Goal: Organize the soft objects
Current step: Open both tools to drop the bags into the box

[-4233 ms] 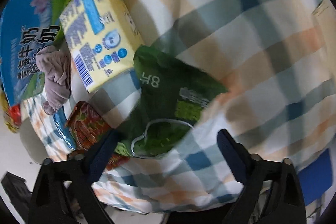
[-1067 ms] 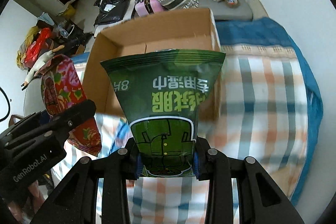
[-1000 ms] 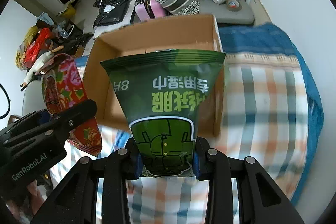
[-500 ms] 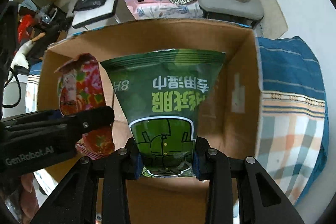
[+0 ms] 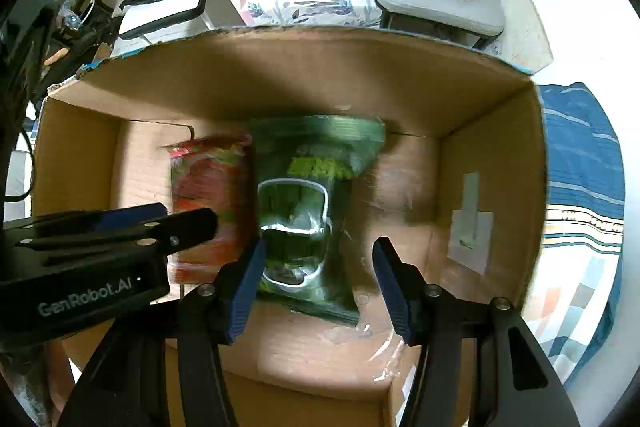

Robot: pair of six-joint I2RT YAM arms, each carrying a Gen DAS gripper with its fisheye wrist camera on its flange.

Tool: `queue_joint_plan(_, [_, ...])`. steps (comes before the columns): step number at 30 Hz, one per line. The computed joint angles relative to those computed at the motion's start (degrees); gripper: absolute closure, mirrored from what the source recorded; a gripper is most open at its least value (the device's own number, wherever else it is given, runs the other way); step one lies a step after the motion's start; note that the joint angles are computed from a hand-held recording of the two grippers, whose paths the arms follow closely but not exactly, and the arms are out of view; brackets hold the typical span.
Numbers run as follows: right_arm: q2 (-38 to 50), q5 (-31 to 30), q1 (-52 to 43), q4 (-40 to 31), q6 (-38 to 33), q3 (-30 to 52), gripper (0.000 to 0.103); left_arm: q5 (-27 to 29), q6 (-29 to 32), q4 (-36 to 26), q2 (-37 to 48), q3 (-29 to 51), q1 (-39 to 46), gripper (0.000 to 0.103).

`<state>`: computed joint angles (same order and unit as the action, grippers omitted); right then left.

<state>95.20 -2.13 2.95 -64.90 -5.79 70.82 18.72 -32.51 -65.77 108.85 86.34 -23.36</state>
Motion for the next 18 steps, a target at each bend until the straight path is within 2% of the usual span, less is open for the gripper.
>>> queue_joint_plan(1, [-0.7,0.0,-0.3,-0.5,-0.4,-0.2,0.040,-1.3,0.2,-0.8,-0.2,0.6,-0.8,0.049])
queue_joint_plan(2, [-0.9,-0.1,-0.3,-0.7,-0.5,-0.3,0.040,-2.4,0.4,-1.6,-0.4,1.1,-1.3,0.040])
queue_joint_plan(5, [-2.1,-0.5,-0.6,-2.0,-0.7,-0.7,0.036,-5.7,-0.3,-3.2,-2.3,1.7,-2.8,0.033])
queue_joint_plan(6, [-3.0,-0.8,-0.6,-2.0,-0.7,-1.2,0.034,-6.6,-0.6,-3.3,-3.4,1.0,-3.2,0.025])
queue_joint_plan(7, [-4.1,-0.9,-0.5,-2.5,-0.6,-1.7,0.027,-7.7,-1.2,-3.4,-4.9,0.2,-3.7,0.019])
queue_joint_plan(8, [-5.8,-0.8,-0.3,-2.6,-0.2,-2.8,0.015,-8.9,-1.7,-3.5,-6.4,-0.8,-4.1,0.012])
queue_joint_plan(10, [-8.4,-1.7,-0.7,-2.8,0.0,-4.3,0.000,-11.4,-2.8,-4.3,-9.3,-2.1,-4.9,0.011])
queue_joint_plan(13, [-12.7,-3.1,-1.5,-3.1,0.8,-6.6,0.000,-14.8,-4.6,-4.4,-14.0,-5.0,-5.8,0.002])
queue_joint_plan(18, [-21.6,-1.1,-0.3,-5.7,1.2,-9.2,0.000,-20.2,-8.1,-6.2,-22.3,-8.5,-8.6,0.001])
